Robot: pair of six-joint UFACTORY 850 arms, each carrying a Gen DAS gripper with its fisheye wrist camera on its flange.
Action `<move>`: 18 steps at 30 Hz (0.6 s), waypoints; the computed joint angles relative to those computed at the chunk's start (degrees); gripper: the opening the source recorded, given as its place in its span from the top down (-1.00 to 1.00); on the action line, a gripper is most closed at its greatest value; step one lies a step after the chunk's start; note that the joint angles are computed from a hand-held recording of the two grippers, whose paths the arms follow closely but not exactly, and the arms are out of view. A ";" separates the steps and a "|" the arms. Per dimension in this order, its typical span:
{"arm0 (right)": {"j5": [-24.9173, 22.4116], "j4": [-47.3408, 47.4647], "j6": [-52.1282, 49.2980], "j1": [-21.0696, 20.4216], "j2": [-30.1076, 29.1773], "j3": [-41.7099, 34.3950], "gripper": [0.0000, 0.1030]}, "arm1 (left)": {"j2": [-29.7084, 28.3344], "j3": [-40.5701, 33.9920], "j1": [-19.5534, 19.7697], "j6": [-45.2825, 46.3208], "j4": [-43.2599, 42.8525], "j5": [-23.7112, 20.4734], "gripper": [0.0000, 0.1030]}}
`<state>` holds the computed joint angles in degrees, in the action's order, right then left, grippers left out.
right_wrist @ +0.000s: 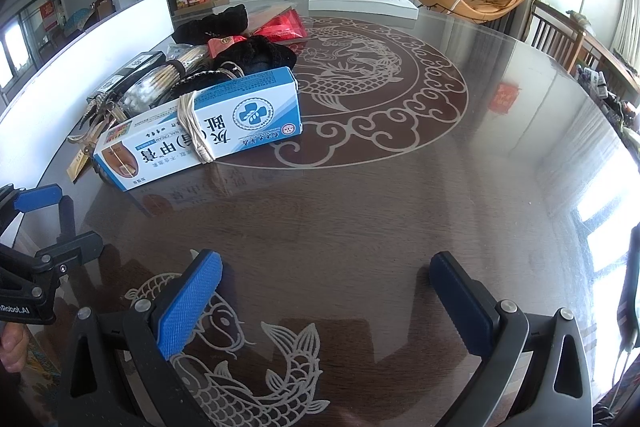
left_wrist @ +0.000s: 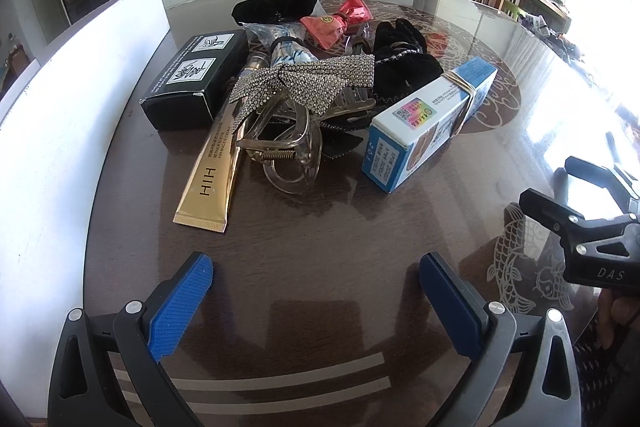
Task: Organize objects
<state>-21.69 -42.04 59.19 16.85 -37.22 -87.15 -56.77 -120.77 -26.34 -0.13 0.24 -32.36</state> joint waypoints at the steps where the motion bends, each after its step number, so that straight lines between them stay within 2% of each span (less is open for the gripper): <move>1: 0.03 -0.01 -0.06 -0.01 -0.01 -0.02 -1.00 | 0.54 0.97 0.11 0.52 -0.31 0.65 -1.00; 3: 0.21 -0.75 0.65 0.00 0.10 0.23 -1.00 | 0.68 1.15 0.23 0.90 -0.50 0.61 -1.00; 6: 0.44 -2.04 1.89 0.08 0.14 0.47 -1.00 | -0.48 -1.39 0.58 0.31 -0.81 -1.67 -1.00; 11: 0.62 -2.67 2.46 0.08 0.13 0.56 -1.00 | 0.38 -1.95 2.16 -3.61 -3.47 1.08 -1.00; 12: 0.62 -2.67 2.46 0.08 0.13 0.56 -1.00 | 0.01 -3.06 2.31 -5.44 -2.42 0.82 -1.00; 16: 0.64 -2.68 2.45 0.07 0.11 0.55 -1.00 | -3.40 -9.82 1.74 -18.67 11.51 -2.20 -1.00; 18: 0.67 -2.76 2.53 0.08 0.13 0.59 -1.00 | -6.00 -14.32 1.58 -20.84 14.19 -4.46 -1.00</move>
<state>-21.02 -44.80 61.73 16.93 -37.09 -86.56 -62.77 -135.09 -24.76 -20.98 14.43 -36.82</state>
